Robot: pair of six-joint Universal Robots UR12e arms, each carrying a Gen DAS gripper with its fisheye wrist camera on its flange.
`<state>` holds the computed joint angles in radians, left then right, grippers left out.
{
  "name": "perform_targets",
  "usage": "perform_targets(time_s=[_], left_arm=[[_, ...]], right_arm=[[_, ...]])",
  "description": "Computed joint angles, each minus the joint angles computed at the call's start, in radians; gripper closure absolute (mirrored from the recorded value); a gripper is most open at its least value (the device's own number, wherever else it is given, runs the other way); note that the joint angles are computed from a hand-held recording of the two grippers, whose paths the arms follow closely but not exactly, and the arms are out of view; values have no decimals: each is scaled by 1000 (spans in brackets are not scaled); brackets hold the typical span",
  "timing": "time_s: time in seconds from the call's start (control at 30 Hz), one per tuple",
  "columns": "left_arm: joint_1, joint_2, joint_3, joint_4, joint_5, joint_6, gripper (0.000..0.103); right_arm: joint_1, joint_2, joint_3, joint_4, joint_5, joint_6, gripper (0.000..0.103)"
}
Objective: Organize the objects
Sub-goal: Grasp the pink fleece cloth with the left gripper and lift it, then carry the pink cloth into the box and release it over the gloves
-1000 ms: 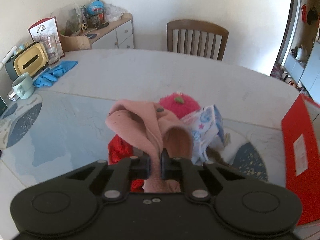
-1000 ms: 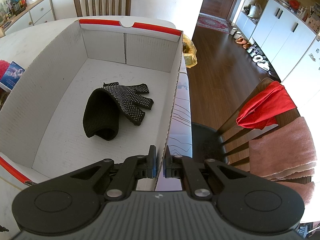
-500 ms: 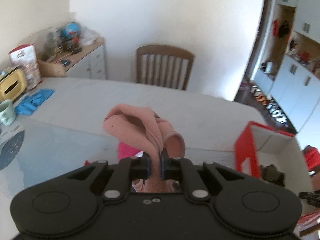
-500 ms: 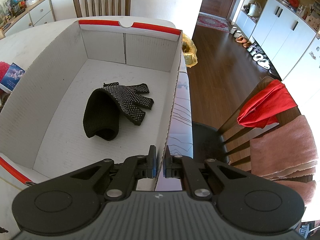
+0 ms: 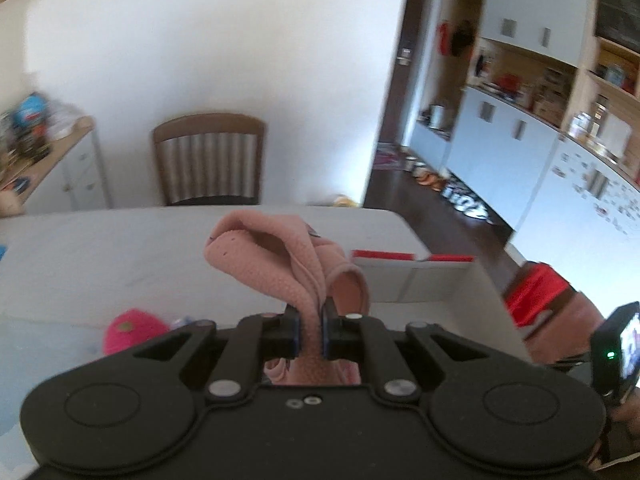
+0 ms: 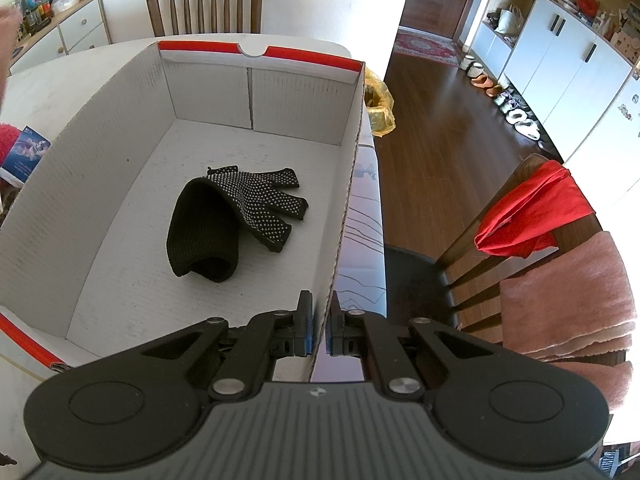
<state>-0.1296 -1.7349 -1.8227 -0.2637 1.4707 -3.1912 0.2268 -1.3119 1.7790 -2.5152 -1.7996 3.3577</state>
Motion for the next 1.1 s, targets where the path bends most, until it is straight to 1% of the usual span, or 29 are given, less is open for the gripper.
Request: perform_targets(time_s=[0.23, 0.47, 0.57, 0.77, 0.9, 1.1], left_arm=[[-40, -50, 54, 0, -59, 37, 96], [-84, -88, 92, -18, -79, 99, 96], [-101, -107, 110, -36, -75, 115, 96], [-139, -152, 142, -63, -22, 164, 96], [-152, -175, 156, -97, -9, 186, 96], [-172, -205, 171, -146, 40, 241, 96]], right_arm=[[0, 0, 1, -3, 2, 0, 98], [-1, 1, 0, -4, 7, -1, 98], [-1, 1, 0, -4, 8, 0, 98], [-1, 1, 1, -6, 12, -1, 98], [-1, 1, 0, -6, 10, -3, 98], [-1, 4, -2, -8, 15, -6, 97]])
